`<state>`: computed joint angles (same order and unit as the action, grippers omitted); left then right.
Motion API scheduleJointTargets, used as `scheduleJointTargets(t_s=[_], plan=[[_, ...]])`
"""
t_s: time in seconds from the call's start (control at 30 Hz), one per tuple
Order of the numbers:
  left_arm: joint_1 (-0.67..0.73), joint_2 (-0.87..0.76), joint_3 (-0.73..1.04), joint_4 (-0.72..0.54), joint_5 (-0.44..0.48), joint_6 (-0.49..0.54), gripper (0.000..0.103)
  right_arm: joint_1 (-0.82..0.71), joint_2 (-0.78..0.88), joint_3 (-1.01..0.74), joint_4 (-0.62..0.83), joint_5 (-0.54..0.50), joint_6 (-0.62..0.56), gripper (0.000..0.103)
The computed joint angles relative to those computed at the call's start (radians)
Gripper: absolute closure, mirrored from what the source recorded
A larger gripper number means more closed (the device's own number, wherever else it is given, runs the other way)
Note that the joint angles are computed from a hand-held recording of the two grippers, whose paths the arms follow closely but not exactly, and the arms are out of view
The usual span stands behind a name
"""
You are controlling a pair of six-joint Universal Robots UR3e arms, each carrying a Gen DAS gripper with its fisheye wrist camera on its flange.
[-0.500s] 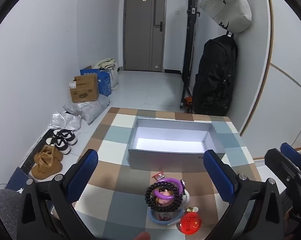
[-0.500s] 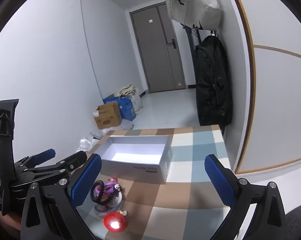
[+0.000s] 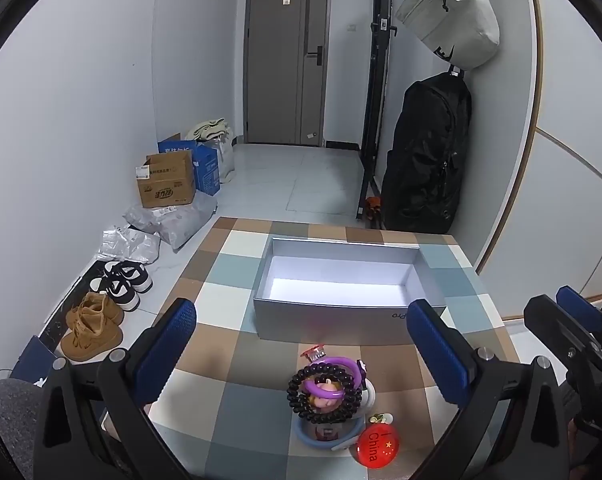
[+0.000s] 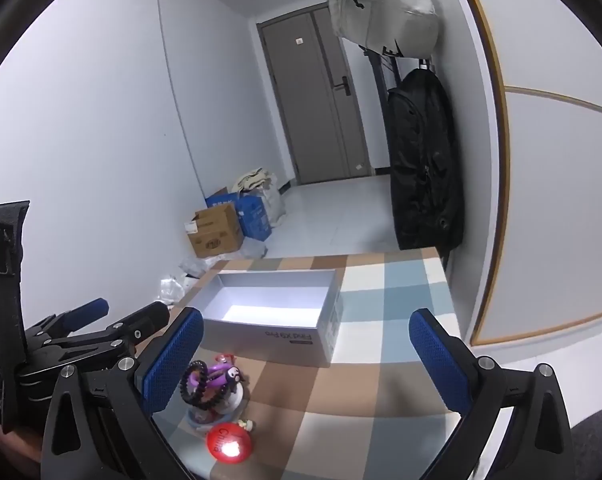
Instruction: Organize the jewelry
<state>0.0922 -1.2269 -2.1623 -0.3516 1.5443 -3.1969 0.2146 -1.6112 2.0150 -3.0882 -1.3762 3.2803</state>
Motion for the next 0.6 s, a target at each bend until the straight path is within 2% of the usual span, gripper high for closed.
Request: scheduleJointTargets(t_s=[0.13, 0.6], plan=[[-0.018, -0.008, 0.004, 0.006, 0.031, -0.014, 0.001, -0.002, -0.013, 0.017, -0.004, 0.002, 0.002, 0.000], [0.011, 0.013, -0.002, -0.020, -0.008, -0.006, 0.001, -0.009, -0.025, 0.017, 0.013, 0.010, 0.003, 0.000]])
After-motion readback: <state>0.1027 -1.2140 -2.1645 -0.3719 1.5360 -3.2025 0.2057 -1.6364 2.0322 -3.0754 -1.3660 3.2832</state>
